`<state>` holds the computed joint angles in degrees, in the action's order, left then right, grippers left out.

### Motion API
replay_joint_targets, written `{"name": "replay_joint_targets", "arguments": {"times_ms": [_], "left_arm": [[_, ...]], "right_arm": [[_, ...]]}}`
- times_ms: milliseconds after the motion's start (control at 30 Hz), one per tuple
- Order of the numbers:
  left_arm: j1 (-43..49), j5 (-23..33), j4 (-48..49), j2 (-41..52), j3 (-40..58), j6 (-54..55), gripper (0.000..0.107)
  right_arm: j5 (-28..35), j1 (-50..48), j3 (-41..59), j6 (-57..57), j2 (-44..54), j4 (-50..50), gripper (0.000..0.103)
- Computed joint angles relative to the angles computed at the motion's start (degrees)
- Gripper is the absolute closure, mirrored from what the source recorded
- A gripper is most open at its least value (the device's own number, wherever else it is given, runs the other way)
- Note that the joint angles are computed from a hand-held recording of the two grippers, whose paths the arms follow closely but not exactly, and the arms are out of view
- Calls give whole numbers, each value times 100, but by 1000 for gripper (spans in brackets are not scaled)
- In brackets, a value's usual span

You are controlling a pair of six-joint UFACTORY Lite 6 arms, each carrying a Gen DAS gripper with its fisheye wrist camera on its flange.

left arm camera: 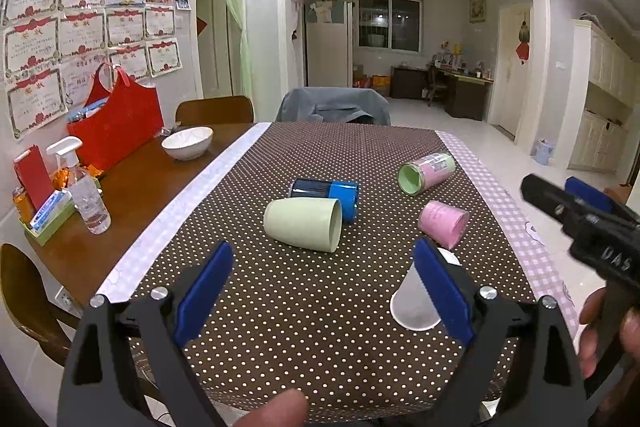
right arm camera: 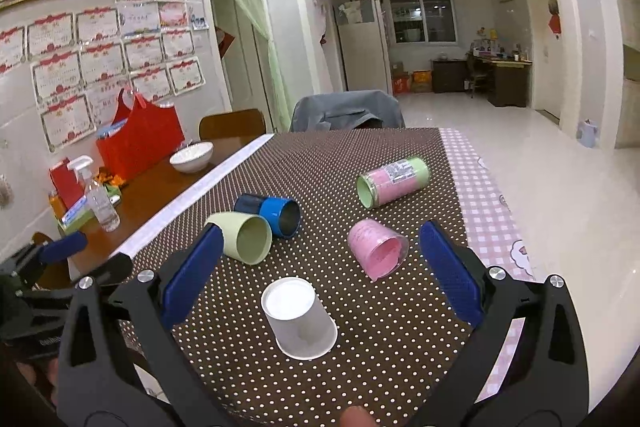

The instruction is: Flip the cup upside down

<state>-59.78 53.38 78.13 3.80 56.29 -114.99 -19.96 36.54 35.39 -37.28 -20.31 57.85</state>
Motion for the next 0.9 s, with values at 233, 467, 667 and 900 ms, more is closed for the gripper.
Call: {"name": "replay_joint_targets", "arguments": {"times_ms": [233,467,667,900], "left_arm": [[-245,301,-126,-69,52,84,17],[-502,607,-147,-159,72,128,17],[-697,767,-140,-174,103,118,17],[-865,927,-127,-186,123,90,17]], "right_arm": [[-596,515,-249,-1089,-664,1289,6],[-1317,1048,-435,-1550,-965,1913,6],[-1731,1359,-485,-1796,-1091,2201,6],[-1958,1518,-480,-1912,-1153,2355,6]]}}
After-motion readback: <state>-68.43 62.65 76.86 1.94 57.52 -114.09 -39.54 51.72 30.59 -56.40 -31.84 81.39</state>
